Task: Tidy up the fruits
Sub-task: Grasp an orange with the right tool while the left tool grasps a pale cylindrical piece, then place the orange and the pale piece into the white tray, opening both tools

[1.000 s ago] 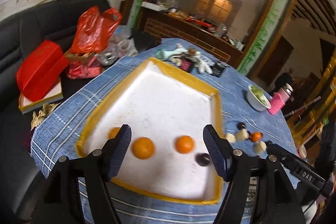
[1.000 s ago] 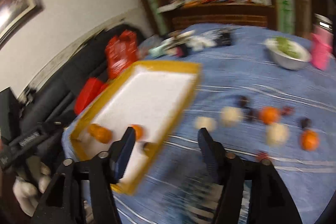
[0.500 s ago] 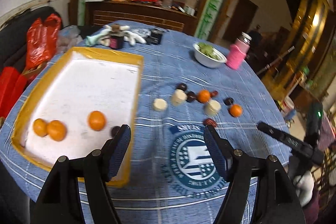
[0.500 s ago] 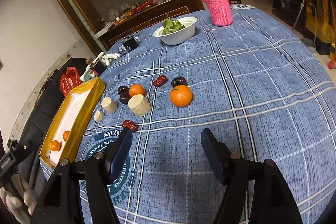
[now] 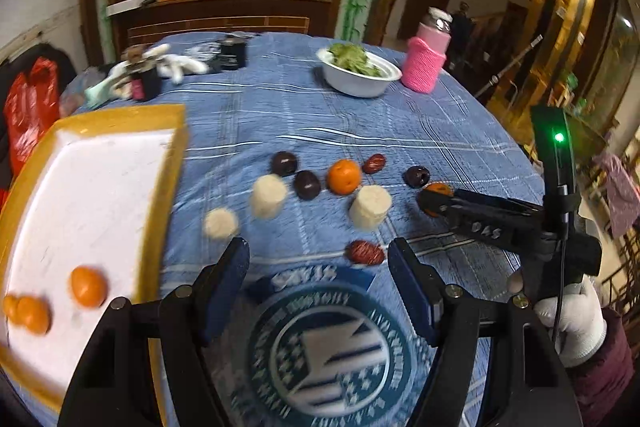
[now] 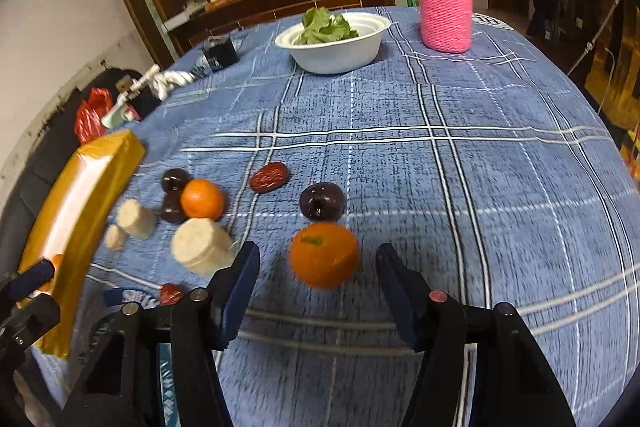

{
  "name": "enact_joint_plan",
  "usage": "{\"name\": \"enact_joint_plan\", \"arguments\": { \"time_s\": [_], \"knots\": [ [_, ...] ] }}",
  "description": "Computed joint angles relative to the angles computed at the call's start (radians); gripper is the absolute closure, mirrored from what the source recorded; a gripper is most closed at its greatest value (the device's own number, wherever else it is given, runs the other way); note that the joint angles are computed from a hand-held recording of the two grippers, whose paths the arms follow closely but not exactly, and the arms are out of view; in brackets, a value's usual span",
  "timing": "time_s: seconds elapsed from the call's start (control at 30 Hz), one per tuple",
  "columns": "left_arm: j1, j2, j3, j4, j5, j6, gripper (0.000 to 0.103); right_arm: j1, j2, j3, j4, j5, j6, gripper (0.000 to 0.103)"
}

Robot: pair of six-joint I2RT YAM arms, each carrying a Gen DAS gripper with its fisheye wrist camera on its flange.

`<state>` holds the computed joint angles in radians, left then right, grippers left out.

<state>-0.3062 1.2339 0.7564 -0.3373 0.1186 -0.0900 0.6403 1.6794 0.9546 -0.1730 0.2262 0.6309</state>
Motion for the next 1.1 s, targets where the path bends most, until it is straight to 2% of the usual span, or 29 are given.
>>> {"name": "enact_joint_plan", "arguments": {
  "time_s": [0.17, 0.43, 0.5, 0.57, 0.6, 0.7, 0.83, 0.97, 1.1],
  "knots": [
    [-0.078, 0.179, 0.075, 0.083, -0.033, 0.016, 0.032, -0.021, 0.031, -0.009, 0.051, -0.027, -0.023, 0.063],
    [-0.124, 0.407, 0.218, 0.105, -0.020, 0.030, 0.033, -0.042, -0.023, -0.066, 0.095, -0.057, -0.003, 0.063],
    [-0.126, 0.447, 0.249, 0.101, -0.021, 0.016, 0.041, -0.051, -0.045, -0.087, 0.112, -0.065, 0.011, 0.063],
    [-0.129, 0.480, 0.276, 0.088, -0.019, 0.010, 0.070, -0.056, -0.055, -0.096, 0.120, -0.069, 0.018, 0.063],
    [-0.130, 0.484, 0.277, 0.090, -0.018, 0.007, 0.070, -0.057, -0.059, -0.099, 0.121, -0.068, 0.018, 0.063],
    [-0.121, 0.461, 0.256, 0.100, -0.014, -0.011, 0.070, -0.054, -0.058, -0.097, 0.117, -0.062, 0.019, 0.063],
    [-0.077, 0.361, 0.195, 0.102, 0.029, -0.046, 0.070, -0.053, -0.056, -0.097, 0.121, -0.051, 0.025, 0.063],
    [0.007, 0.192, 0.094, 0.078, 0.079, -0.062, 0.070, -0.047, -0.069, -0.110, 0.126, -0.023, 0.030, 0.063],
    [0.164, 0.034, 0.022, 0.013, 0.137, -0.045, 0.069, -0.008, -0.068, -0.101, 0.113, 0.061, 0.012, 0.063]
  ]
}}
